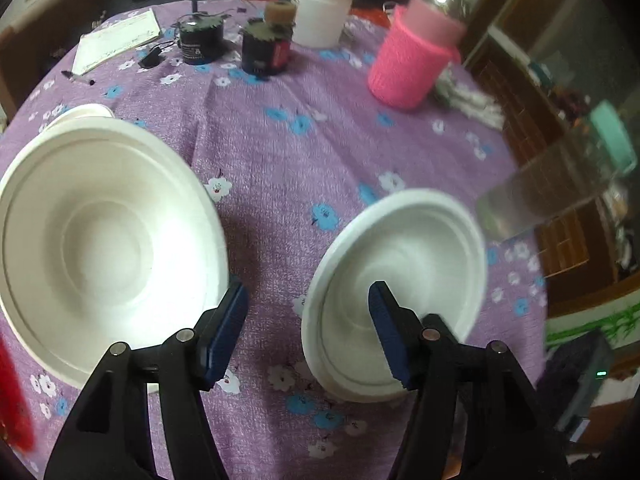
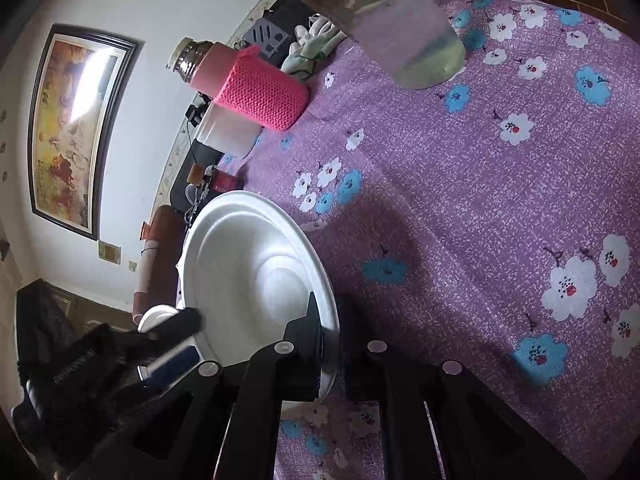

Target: Organize plates and bowls

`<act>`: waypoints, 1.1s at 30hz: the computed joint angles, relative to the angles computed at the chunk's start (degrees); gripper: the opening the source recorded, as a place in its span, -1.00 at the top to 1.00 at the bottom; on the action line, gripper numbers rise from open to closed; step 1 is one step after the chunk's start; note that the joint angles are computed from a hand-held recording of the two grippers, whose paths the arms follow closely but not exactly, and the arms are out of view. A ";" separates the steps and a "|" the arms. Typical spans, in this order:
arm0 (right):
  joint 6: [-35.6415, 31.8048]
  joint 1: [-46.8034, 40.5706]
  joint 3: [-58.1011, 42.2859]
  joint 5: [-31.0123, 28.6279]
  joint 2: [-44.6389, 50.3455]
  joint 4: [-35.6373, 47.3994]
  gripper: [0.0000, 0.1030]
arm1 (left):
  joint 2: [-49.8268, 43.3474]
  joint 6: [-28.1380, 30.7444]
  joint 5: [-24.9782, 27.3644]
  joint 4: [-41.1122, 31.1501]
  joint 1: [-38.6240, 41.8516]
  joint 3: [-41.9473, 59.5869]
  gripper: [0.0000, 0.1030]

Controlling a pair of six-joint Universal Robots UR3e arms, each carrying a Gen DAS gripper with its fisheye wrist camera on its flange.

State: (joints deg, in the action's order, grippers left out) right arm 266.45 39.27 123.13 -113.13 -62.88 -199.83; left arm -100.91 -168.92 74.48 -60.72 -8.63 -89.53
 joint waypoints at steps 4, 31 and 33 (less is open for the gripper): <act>-0.10 -0.32 0.17 0.49 0.11 -0.24 0.87 | -1.30 -0.48 -1.05 0.10 0.65 -0.01 -0.08; 8.07 14.03 -8.66 -7.37 -2.01 16.89 0.86 | 27.49 22.67 -9.77 -9.41 18.22 -23.94 0.85; 8.63 16.89 -14.70 -8.40 -0.13 22.10 0.85 | 31.87 28.57 -11.27 -14.66 24.66 -25.13 0.85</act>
State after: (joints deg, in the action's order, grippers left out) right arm 275.09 56.16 108.42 -121.53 -63.02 -177.72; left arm -69.04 -140.36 63.21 -75.38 16.02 -114.65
